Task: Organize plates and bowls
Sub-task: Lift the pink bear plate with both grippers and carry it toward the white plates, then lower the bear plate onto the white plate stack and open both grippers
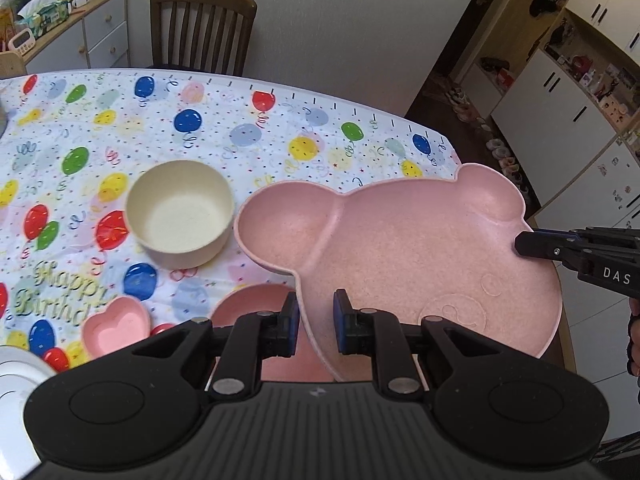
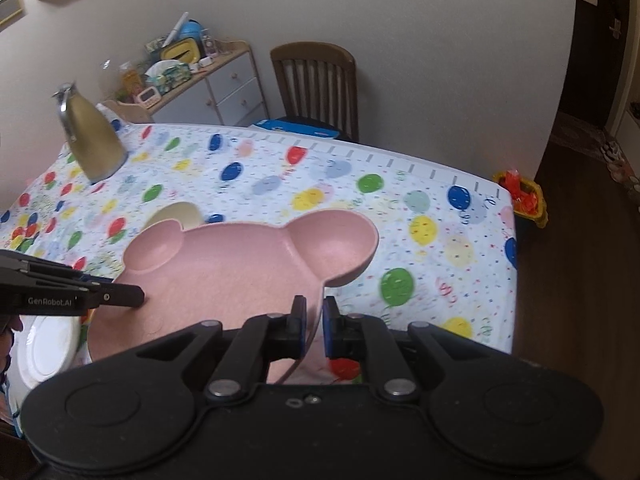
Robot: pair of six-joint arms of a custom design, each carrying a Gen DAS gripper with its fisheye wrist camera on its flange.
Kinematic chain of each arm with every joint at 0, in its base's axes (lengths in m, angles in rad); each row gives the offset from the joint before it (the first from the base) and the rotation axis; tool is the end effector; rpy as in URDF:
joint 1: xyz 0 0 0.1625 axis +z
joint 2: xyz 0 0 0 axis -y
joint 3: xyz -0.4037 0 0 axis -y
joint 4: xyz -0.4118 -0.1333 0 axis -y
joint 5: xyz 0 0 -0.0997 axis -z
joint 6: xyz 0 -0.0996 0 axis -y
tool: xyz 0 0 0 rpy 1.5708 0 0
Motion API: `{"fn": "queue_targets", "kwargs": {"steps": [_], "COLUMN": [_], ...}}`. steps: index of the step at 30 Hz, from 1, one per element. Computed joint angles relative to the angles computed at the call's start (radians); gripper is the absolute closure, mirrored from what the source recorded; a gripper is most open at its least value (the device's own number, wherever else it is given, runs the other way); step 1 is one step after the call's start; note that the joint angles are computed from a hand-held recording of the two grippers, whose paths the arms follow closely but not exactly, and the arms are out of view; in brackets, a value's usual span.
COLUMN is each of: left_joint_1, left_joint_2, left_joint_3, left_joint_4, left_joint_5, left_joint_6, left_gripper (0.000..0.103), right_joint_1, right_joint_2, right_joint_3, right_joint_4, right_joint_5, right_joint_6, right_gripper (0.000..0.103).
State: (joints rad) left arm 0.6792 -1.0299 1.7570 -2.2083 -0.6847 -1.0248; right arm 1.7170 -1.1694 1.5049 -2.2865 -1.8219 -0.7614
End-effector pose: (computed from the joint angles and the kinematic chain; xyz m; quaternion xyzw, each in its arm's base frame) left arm -0.3418 -0.5464 0.1632 -0.0409 0.9018 -0.3271 0.2794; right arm 0.2057 -0.6519 0.3459 0.4058 -0.8860 0.1414 0.1740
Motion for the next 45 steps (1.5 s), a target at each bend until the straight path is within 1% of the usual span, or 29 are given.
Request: {"fn": "queue_targets", "kwargs": {"steps": [8, 13, 19, 27, 32, 36, 41, 45], "left_joint_1": [-0.069, -0.107, -0.159, -0.203, -0.204, -0.192, -0.157, -0.131], "left_joint_2": [-0.196, -0.338, -0.533, -0.762, -0.871, -0.942, -1.005, -1.027], "left_joint_3": [0.165, 0.265, 0.371, 0.452, 0.488, 0.521, 0.562, 0.585], "left_joint_4": [0.084, 0.18, 0.361, 0.637, 0.759, 0.821, 0.83, 0.814], "left_joint_5": [0.009, 0.013, 0.02, 0.009, 0.003, 0.006, 0.011, 0.026], "left_joint_6": [-0.064, -0.136, -0.243, -0.384, -0.435, -0.463, -0.465, -0.442], "left_gripper": [0.086, 0.086, 0.086, 0.086, 0.086, 0.086, 0.086, 0.086], "right_joint_1": [0.073, 0.125, 0.195, 0.276, 0.314, 0.339, 0.351, 0.355], "right_joint_2": [-0.083, -0.111, -0.115, -0.075, -0.026, 0.023, 0.081, 0.123], "right_joint_3": [0.169, 0.261, 0.365, 0.468, 0.508, 0.529, 0.533, 0.528], "right_joint_4": [-0.082, -0.123, -0.191, -0.278, -0.329, -0.372, -0.4, -0.423], "right_joint_5": [-0.025, -0.04, -0.056, -0.069, -0.094, -0.12, -0.146, -0.164], "right_joint_6": [0.038, 0.084, 0.143, 0.221, 0.263, 0.283, 0.318, 0.336], "right_gripper": [0.096, 0.096, 0.095, 0.095, 0.094, 0.094, 0.094, 0.094]}}
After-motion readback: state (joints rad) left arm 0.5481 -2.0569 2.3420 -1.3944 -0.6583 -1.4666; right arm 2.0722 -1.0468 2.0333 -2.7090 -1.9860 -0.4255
